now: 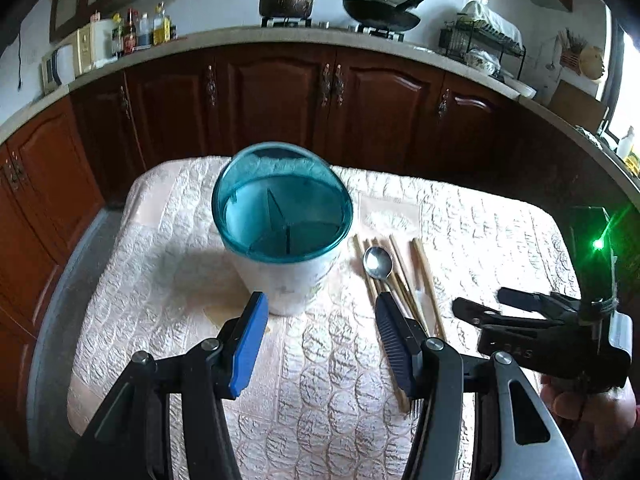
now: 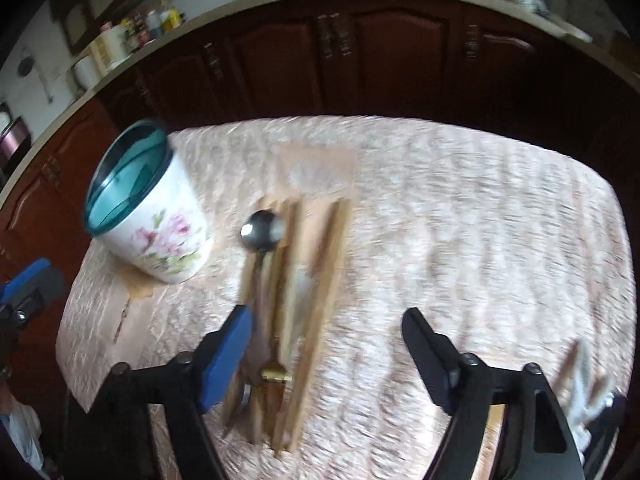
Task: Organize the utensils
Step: 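Move the right gripper down over the row of chopsticks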
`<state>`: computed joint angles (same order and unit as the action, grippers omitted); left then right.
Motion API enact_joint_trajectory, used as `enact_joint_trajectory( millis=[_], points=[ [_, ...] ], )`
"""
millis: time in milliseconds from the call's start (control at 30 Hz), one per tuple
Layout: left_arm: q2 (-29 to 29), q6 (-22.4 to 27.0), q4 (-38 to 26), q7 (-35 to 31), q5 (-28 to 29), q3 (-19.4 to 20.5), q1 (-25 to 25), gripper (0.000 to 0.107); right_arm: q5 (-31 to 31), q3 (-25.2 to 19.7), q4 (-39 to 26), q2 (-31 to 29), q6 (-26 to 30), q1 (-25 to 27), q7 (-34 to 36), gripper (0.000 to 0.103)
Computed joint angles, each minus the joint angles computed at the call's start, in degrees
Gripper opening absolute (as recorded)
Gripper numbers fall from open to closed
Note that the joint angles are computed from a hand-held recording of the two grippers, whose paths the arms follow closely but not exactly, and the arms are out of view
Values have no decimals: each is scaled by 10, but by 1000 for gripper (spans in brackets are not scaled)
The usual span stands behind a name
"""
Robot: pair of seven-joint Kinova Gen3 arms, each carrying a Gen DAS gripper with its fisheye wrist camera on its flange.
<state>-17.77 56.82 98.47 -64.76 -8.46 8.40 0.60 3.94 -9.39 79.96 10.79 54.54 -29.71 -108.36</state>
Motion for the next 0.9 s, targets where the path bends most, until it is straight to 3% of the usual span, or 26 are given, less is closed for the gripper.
enact_joint_trajectory(
  millis=[33, 200, 467, 667, 700, 900],
  points=[
    [3, 1, -1, -1, 2, -3, -1, 57, -11, -4, -2, 6, -5, 3, 14, 71],
    [5, 1, 4, -1, -1, -12, -8, 57, -48, -11, -51, 63, 26, 1, 57, 34],
    [9, 8, 14, -11, 13, -38, -22, 57, -61, -1, -98, 118, 47, -19, 72, 30],
    [5, 4, 23, -18, 18, -44, -29, 57, -51, 8, -119, 146, 52, -35, 75, 18],
    [6, 3, 24, -19, 20, -45, -31, 57, -65, 2, -117, 145, 50, -24, 76, 10],
    [10, 1, 24, -23, 27, -49, -35, 57, -157, -22, -80, 119, 45, 27, 112, 7]
  ],
)
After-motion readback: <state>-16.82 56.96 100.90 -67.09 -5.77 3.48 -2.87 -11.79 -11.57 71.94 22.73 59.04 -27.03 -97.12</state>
